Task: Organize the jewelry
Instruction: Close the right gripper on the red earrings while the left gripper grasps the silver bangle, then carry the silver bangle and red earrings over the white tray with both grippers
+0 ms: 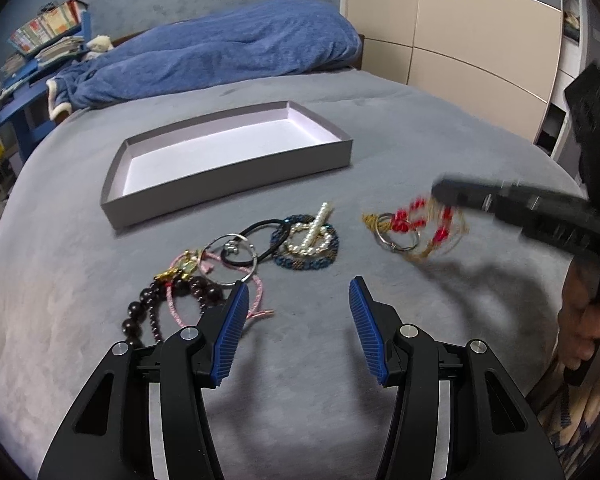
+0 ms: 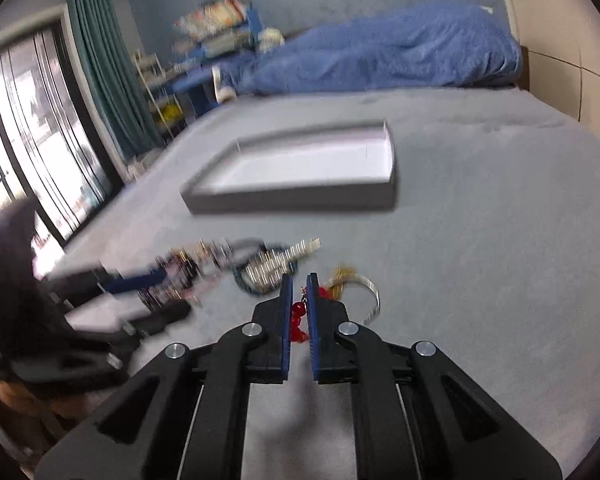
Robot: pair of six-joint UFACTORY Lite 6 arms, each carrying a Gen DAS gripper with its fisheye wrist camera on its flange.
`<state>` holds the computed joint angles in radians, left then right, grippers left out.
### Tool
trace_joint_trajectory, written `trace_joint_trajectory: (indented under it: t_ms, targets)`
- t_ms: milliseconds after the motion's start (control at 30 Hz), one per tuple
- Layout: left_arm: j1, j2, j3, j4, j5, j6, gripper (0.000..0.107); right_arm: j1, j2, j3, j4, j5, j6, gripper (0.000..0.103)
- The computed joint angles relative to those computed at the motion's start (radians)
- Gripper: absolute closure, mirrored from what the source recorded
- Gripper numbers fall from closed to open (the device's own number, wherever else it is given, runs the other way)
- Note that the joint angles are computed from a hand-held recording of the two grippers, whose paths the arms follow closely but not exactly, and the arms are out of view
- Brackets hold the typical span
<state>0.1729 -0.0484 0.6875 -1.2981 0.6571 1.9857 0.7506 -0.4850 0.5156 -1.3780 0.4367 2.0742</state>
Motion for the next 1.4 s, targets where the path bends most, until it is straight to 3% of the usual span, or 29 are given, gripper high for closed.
trace_joint_trajectory:
  t_ms: [367, 633, 733, 900, 1000, 1067, 1200, 1400]
  targets:
    - [-0.187, -0.025, -0.013, 0.028, -0.063, -0.108, 0.048, 0.009, -0.283, -0.064, 0.057, 0.158, -0.067, 0.096]
    - [-0.453, 0.005, 0.039, 0.033, -0.216, -0.266, 0.047, -0.141, -0.327, -0.139, 0.262, 0.084, -0.236, 0.096]
    - [-0.563, 0.075, 0.089, 0.069, -0.331, -0.367, 0.047, -0.21, -0.348, -0.167, 0.323, 0.03, -0.298, 0.096]
    - [-0.634, 0.206, 0.164, 0.192, -0.443, -0.542, 0.048, -0.209, -0.37, -0.187, 0.324, 0.015, -0.301, 0.096]
    - [-0.619, 0.258, 0.189, 0.169, -0.423, -0.523, 0.049, -0.201, -0.362, -0.191, 0.29, 0.007, -0.27, 0.096]
    - [-0.607, 0.245, 0.18, 0.124, -0.406, -0.463, 0.06, -0.204, -0.355, -0.187, 0.283, -0.004, -0.263, 0.096]
    - [-0.545, 0.175, 0.127, -0.005, -0.326, -0.295, 0.06, -0.21, -0.38, -0.2, 0.3, -0.01, -0.275, 0.096]
    - [-0.414, 0.038, 0.084, 0.056, -0.188, -0.29, 0.06, -0.224, -0.336, -0.173, 0.286, -0.043, -0.244, 0.096]
